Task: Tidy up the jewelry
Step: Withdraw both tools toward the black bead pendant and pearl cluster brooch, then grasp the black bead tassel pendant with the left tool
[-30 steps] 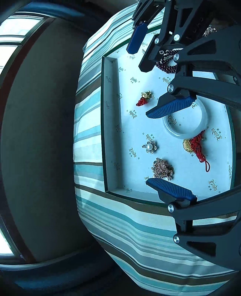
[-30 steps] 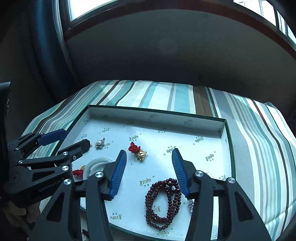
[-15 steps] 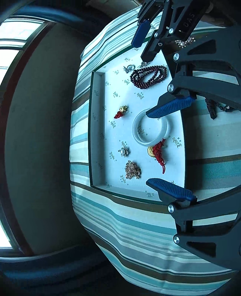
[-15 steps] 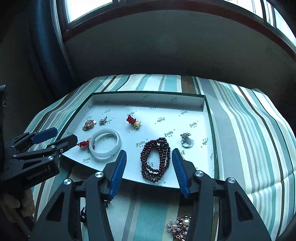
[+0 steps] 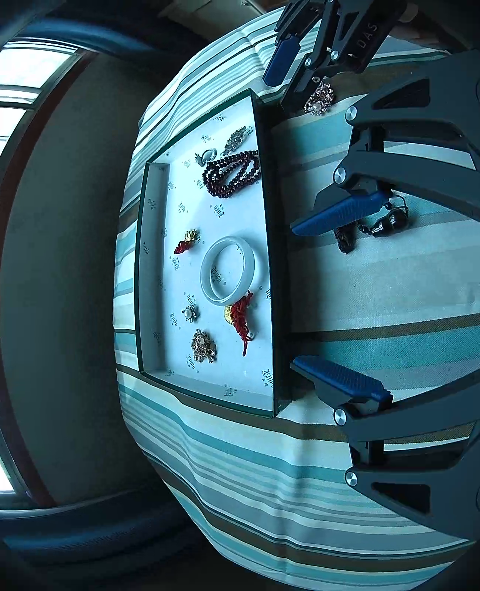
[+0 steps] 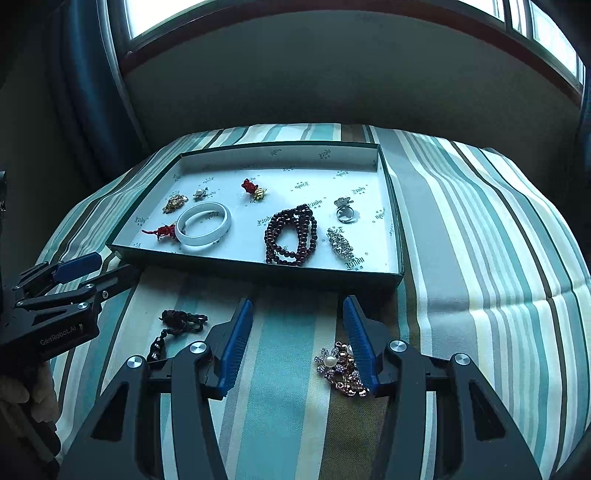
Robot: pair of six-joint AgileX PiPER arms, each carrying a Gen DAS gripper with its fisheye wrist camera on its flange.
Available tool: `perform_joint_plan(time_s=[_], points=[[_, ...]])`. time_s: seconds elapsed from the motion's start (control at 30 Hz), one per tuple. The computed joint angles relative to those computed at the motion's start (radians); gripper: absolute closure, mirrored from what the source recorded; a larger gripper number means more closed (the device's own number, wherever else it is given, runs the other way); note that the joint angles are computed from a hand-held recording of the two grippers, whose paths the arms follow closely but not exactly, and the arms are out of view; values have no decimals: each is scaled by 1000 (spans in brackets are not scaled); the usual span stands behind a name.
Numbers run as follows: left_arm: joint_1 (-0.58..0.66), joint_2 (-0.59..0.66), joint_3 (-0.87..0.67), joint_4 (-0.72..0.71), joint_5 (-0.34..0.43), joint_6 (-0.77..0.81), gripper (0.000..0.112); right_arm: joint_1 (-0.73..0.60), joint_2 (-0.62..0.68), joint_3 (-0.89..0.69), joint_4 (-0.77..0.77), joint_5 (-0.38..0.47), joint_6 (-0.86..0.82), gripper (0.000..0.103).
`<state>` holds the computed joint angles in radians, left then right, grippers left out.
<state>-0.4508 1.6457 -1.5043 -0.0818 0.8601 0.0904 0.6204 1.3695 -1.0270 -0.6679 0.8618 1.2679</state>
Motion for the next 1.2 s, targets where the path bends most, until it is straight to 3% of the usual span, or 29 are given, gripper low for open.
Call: perform_joint_plan(time_s=[0.3, 0.53, 0.97, 1.03, 1.2], points=[[-43, -78, 128, 6, -18, -3, 45, 81, -66, 77, -36, 60, 101, 52], [-84, -48, 161, 45, -33, -30, 45, 102, -83, 100, -38, 64, 129, 52], [-69, -42, 178, 21, -18, 26, 59, 97, -80, 108, -32, 53, 125, 52], [-70, -43, 182, 8, -26, 52, 65, 91, -80, 114, -26, 50, 122, 52], [-72, -47, 186, -36, -32, 130, 95, 67, -86, 131, -13, 46, 116, 52]])
